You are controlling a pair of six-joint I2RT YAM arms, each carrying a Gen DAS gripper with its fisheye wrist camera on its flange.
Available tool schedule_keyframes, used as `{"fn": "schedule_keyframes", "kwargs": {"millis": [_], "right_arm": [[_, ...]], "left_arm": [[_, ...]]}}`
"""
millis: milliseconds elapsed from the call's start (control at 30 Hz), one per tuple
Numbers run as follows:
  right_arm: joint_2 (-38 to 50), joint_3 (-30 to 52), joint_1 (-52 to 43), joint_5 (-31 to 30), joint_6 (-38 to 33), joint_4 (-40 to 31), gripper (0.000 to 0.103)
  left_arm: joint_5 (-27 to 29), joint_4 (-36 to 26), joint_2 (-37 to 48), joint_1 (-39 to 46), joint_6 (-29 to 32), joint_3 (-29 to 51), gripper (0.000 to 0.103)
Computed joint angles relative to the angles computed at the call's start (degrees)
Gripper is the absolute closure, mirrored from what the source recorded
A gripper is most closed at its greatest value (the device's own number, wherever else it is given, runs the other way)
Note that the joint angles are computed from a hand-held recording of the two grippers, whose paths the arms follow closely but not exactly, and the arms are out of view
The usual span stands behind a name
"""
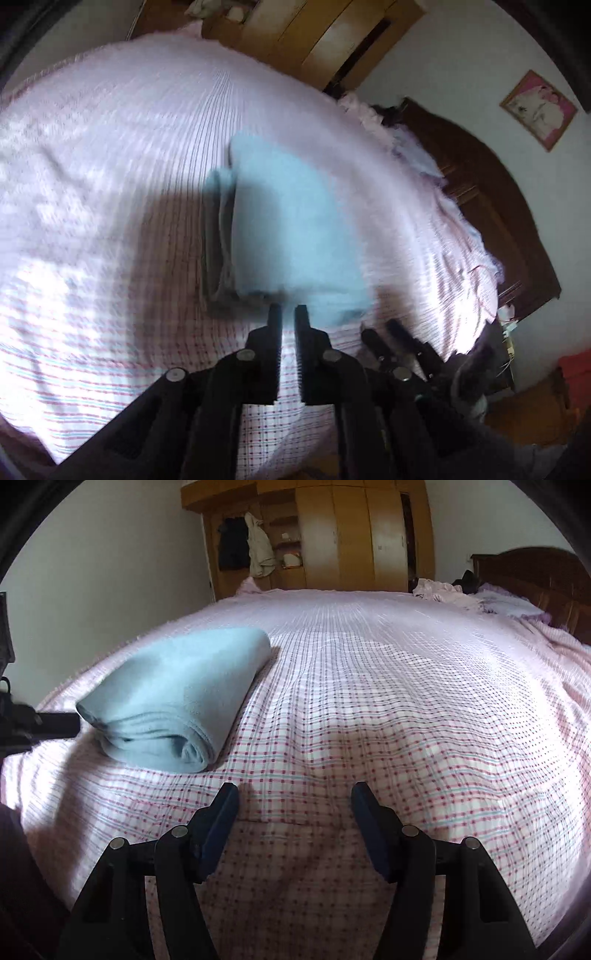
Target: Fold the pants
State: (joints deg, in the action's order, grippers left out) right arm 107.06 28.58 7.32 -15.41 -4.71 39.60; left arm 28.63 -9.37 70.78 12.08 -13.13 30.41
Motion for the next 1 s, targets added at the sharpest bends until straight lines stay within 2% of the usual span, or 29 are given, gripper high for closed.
{"fn": "schedule_keyframes", "kwargs": {"millis": [67, 100, 133, 167, 300, 433, 467, 533, 600, 633, 667, 700, 733, 833, 900, 1000], "right_arm": [[-1.4, 0.0, -0.9, -1.2, 1.0, -0.5, 0.046], [-2.0, 0.1, -1.5, -2.6, 1.5, -0.5, 0.046], [-2.4, -0.2, -1.7, -3.5, 1.7, 0.1, 0.046], [-2.5, -0.1, -1.6, -3.9, 1.3, 0.3, 0.046], [-3.1, -1.5, 0.7, -2.5, -0.9, 1.3, 0.046], [-1.8, -1.5, 1.3, -1.6, -1.9, 2.3, 0.046], [-1.8, -1.9, 1.6, -0.4, -2.2, 3.3, 0.046], [-1.4, -3.4, 3.1, 4.0, -4.2, 8.1, 0.046], [0.0, -7.0, 6.4, 10.3, -8.9, 17.7, 0.046], [1.7, -8.3, 8.6, 13.8, -12.5, 23.1, 0.046], [2.8, -8.9, 10.0, 16.1, -14.5, 25.9, 0.046], [4.6, -9.5, 11.9, 18.8, -17.3, 29.6, 0.046], [7.6, -9.7, 14.1, 21.9, -20.9, 34.5, 0.046], [15.0, -9.0, 18.6, 28.2, -28.5, 45.5, 0.046], [17.6, -8.1, 20.1, 29.5, -32.0, 48.5, 0.046], [19.8, -6.3, 20.8, 29.6, -35.1, 49.8, 0.046]], "left_arm": [[1.4, -2.5, -1.1, 2.4, 1.6, 2.8, 0.067], [2.2, -3.3, 0.1, 3.4, 2.3, 4.9, 0.059], [2.6, -3.7, 2.2, 4.3, 3.1, 7.2, 0.047], [2.8, -4.0, 5.1, 5.2, 3.7, 9.8, 0.041], [2.0, -5.7, 20.8, 4.3, 0.7, 22.7, 0.042], [0.2, -2.3, 25.8, 1.5, 0.3, 24.8, 0.044], [-1.1, -3.3, 27.1, 0.6, 1.0, 26.1, 0.044], [-1.7, -5.5, 29.7, 0.5, 1.3, 28.1, 0.044], [0.2, -5.9, 31.1, 1.1, 1.1, 28.4, 0.044], [-0.1, -5.0, 30.6, 1.2, 0.9, 27.5, 0.049], [-1.2, -3.9, 29.4, 1.1, 0.5, 26.1, 0.063], [-3.0, -3.0, 28.0, 1.0, -0.3, 24.7, 0.071], [-3.4, -3.1, 27.1, 1.2, -0.9, 24.1, 0.076], [0.3, -2.7, 25.3, 2.9, -2.6, 21.7, 0.075], [0.2, -3.9, 25.1, 2.9, -1.8, 21.3, 0.069], [-0.7, -2.8, 25.5, 1.8, -1.5, 20.1, 0.068]]}}
